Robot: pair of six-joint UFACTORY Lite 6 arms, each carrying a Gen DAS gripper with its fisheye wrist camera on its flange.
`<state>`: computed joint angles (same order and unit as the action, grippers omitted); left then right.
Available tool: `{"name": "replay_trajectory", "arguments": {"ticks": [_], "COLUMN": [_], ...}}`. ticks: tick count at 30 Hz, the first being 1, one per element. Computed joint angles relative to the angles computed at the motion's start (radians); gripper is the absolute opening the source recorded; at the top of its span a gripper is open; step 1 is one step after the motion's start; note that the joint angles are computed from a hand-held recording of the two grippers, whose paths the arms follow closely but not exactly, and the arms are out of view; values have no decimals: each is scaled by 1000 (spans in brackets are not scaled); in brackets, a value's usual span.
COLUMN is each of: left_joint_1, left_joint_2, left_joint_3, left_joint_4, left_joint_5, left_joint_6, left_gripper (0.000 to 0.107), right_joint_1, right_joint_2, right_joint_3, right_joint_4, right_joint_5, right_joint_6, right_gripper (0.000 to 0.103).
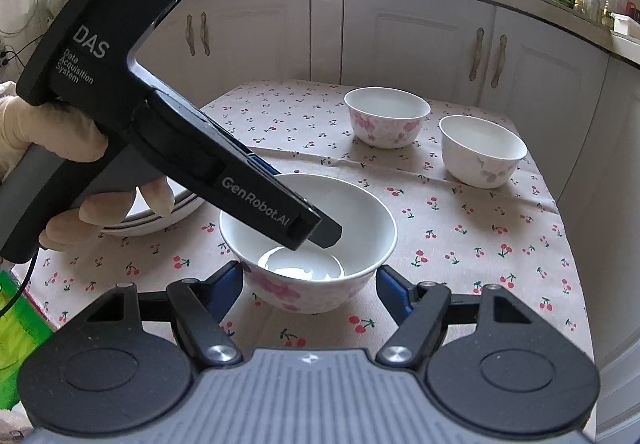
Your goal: Organize plates and bowls
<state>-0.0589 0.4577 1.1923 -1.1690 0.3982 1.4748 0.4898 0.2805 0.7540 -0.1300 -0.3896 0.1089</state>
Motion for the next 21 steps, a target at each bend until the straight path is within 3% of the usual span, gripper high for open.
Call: {"name": "replay_trajectory", "arguments": {"ticks": [11,13,15,17,21], "left_joint_1": [22,26,24,30,46], "left_joint_2": [-17,-16,-34,-52,-87], "left_joint_3": [-38,-38,-57,-66,-79], "left_joint_4": [-86,-103,-146,-153,-159], "left_joint_5": [43,56,36,46,62], "left_joint_6": [89,99,132,145,161], "left_gripper": [58,77,87,89,93], "right_joint_1": [-9,-22,-21,-20,-58], "right_joint_2": [17,17,5,-19,-68], "right_joint_3": [-11,-11,-21,-45,-76], "right_joint_4": [-35,-108,-118,-118,-277], "right_joint_5": [-8,-10,-11,-29,-57], "right_joint_6": [24,91,100,96,231], "right_gripper": [79,82,91,99,101]}}
